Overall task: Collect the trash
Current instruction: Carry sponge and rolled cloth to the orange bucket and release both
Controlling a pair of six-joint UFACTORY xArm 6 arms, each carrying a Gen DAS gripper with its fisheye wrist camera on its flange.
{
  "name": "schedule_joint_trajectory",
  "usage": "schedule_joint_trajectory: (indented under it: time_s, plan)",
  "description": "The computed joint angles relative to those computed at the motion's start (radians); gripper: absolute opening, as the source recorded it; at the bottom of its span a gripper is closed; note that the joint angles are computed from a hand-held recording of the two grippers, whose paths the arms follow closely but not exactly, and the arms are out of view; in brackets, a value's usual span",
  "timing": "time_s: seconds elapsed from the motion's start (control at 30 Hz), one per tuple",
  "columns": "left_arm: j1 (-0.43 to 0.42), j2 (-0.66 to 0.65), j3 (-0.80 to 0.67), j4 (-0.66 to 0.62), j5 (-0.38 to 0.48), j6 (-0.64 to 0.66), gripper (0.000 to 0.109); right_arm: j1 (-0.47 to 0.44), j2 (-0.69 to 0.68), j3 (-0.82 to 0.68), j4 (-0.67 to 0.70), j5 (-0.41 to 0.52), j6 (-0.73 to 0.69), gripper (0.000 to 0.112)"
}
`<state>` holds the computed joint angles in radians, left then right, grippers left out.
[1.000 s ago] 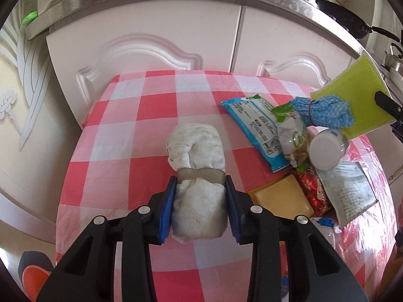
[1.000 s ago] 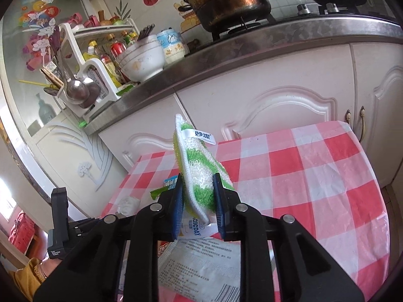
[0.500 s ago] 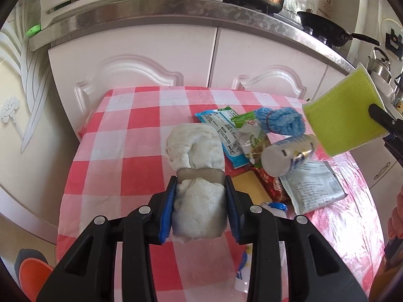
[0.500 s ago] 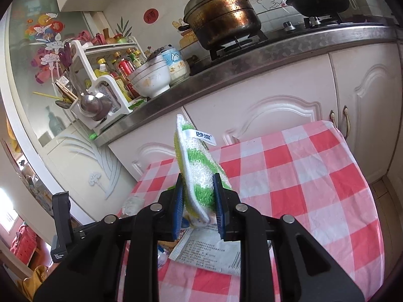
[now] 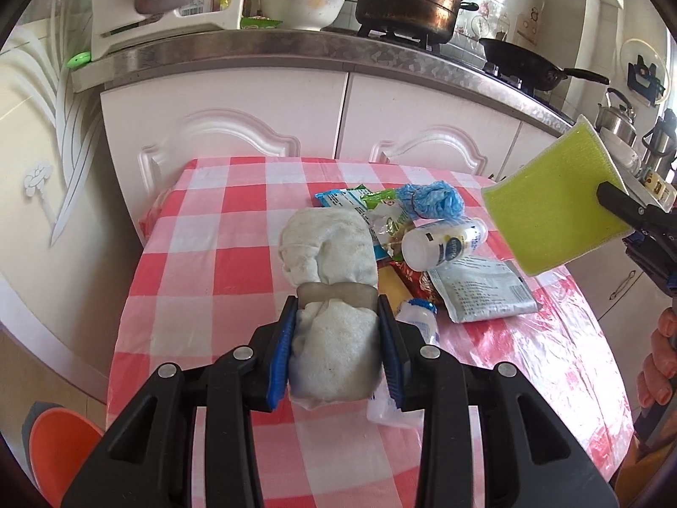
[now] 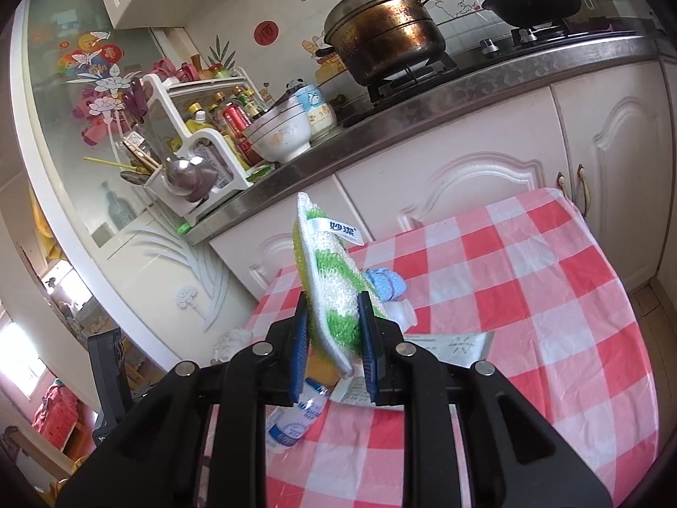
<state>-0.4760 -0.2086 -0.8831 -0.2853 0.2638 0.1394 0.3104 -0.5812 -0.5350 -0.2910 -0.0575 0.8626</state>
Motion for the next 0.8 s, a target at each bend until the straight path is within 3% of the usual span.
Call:
schedule_joint_trajectory:
  time_s: [0.07,0.4,0.8]
  plan:
    - [0.001,-0.031,0.03,0.019,-0.009,-0.012,0.038,0.001,-0.009,-0.008,-0.097,0.02,0.082,0.023]
    - [0.028,-0.188,0.159,-0.016,-0.006,0.021,0.038,0.086,-0.01,-0.06,-0.262,0.086,0.224,0.023]
    - [0.106,-0.348,0.278,-0.101,0.034,0.08,0.038,0.24,0.11,-0.189,-0.248,0.131,0.183,0.023]
